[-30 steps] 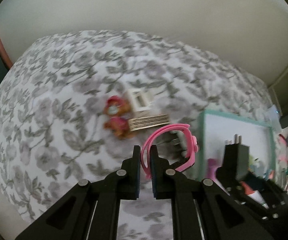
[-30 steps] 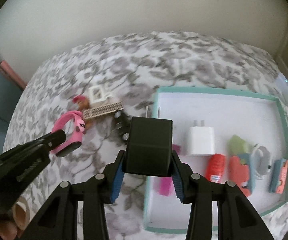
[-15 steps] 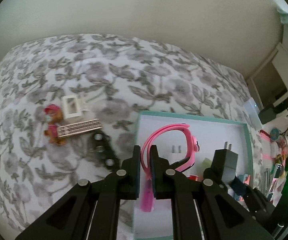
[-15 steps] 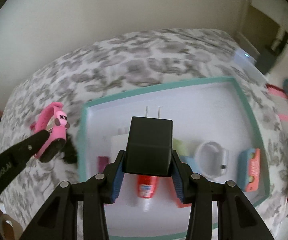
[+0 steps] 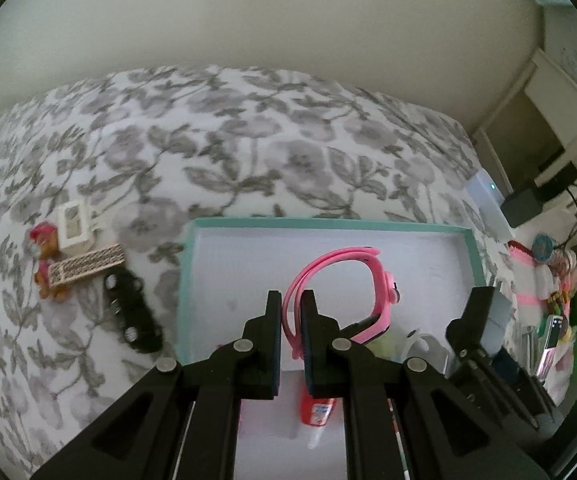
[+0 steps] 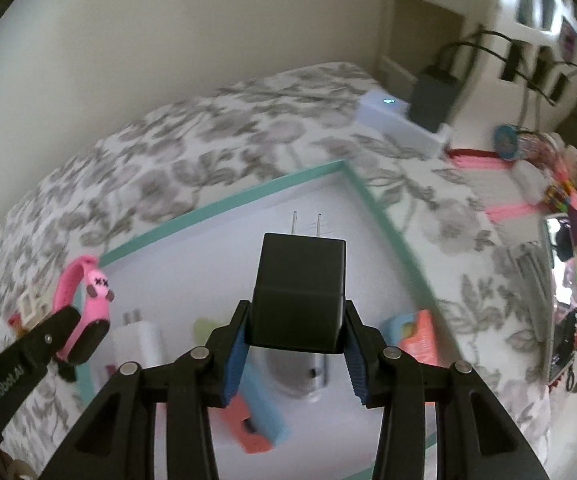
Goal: Organize rigid objects
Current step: 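Carry the pink watch band and black charger into the tray with both tools, then open both tools to release the band and charger in the tray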
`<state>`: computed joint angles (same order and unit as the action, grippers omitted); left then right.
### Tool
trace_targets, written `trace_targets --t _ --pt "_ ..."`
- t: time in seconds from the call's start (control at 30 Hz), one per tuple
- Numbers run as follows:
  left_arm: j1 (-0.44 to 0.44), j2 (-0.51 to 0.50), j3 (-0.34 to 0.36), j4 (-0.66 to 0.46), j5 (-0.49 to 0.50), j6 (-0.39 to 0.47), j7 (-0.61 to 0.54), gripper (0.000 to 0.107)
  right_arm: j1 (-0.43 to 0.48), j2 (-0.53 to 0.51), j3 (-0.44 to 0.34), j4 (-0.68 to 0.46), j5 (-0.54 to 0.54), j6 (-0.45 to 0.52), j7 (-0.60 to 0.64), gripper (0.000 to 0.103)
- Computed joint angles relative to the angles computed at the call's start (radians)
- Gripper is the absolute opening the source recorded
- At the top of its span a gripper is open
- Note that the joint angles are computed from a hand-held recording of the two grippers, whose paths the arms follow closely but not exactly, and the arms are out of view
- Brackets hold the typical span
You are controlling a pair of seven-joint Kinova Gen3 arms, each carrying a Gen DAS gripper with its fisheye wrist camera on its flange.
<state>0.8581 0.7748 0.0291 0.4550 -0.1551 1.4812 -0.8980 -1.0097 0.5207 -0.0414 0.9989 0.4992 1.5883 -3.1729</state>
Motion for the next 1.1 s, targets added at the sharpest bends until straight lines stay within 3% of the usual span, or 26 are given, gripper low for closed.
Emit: trace_targets --t 0.27,0.47,0.63,1.1 --pt "0.044 0.061 -0.017 -0.084 -0.026 -0.001 -0.039 0.009 -0.005 -0.030 0.006 0.065 0.035 0.057 -0.107 0.046" --pt "0.055 0.065 -0.025 -0.054 -0.027 -0.019 -0.046 0.009 0.031 -0.049 -0.021 0.116 0.006 0.021 -0.124 0.046" --pt "0.068 0.061 -0.026 -0.014 -0.042 -0.041 -0.047 0.010 0.046 -0.043 -0.032 0.123 -0.017 0.010 -0.118 0.046" --pt "0.068 0.081 -0.025 -0.045 -0.047 0.007 -0.051 0.011 0.043 -0.015 -0.023 0.077 -0.034 0.035 -0.058 0.045"
